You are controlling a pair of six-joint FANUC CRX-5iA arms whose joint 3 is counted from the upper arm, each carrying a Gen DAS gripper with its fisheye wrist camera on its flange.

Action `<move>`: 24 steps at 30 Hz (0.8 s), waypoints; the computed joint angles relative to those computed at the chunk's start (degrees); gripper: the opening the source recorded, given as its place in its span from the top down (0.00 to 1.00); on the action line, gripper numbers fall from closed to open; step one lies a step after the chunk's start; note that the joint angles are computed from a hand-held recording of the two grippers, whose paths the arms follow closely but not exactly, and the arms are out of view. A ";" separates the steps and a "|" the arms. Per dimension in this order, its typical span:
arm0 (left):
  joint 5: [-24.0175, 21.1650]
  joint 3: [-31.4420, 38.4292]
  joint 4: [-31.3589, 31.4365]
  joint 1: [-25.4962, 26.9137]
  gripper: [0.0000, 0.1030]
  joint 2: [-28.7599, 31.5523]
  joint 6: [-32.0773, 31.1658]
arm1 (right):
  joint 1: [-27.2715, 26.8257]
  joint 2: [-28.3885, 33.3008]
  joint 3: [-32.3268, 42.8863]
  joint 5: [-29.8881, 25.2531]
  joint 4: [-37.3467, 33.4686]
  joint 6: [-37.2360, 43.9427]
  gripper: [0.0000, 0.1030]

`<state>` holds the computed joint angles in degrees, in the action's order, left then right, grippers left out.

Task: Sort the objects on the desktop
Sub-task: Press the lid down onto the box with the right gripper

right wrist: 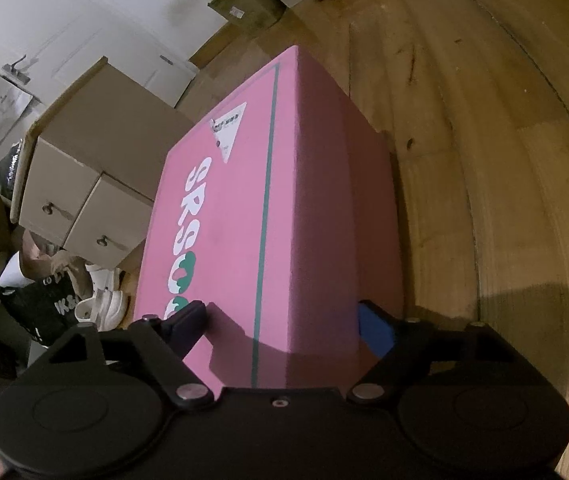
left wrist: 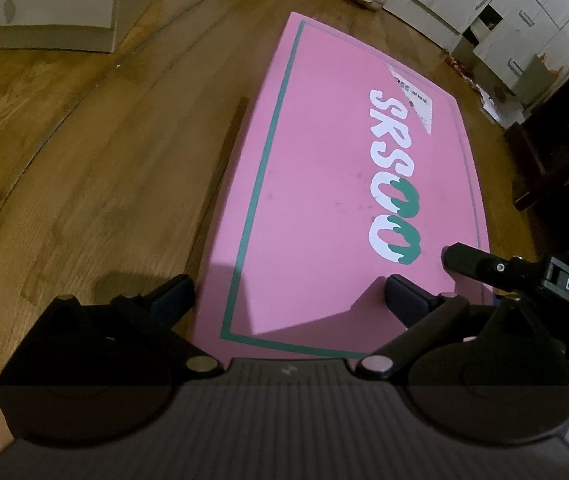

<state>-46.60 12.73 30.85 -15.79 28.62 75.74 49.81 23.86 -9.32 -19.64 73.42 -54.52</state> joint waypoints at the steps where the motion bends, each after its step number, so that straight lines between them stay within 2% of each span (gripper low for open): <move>1: -0.04 0.02 0.10 0.02 0.00 -0.05 -0.13 | 0.25 0.03 0.34 -0.37 -0.90 0.84 0.17; 7: -1.00 1.43 -2.61 -0.59 0.01 -0.56 1.25 | 1.22 0.18 1.56 -2.49 -3.00 2.18 0.17; 15: -0.75 1.81 -2.68 -0.69 0.00 -0.80 1.63 | 2.43 0.30 3.30 -5.17 -6.88 6.10 0.17; 21: -1.41 4.01 -6.13 -1.39 0.01 -0.34 3.81 | 2.96 0.48 4.74 -6.65 -9.89 8.63 0.17; 23: -0.77 5.36 -9.68 -2.42 0.01 -0.27 2.78 | 3.18 0.85 5.28 -7.52 -10.23 8.82 0.17; 24: -2.10 7.47 -12.42 -3.03 0.01 0.42 3.90 | 3.57 1.29 6.27 -8.61 -11.89 10.54 0.18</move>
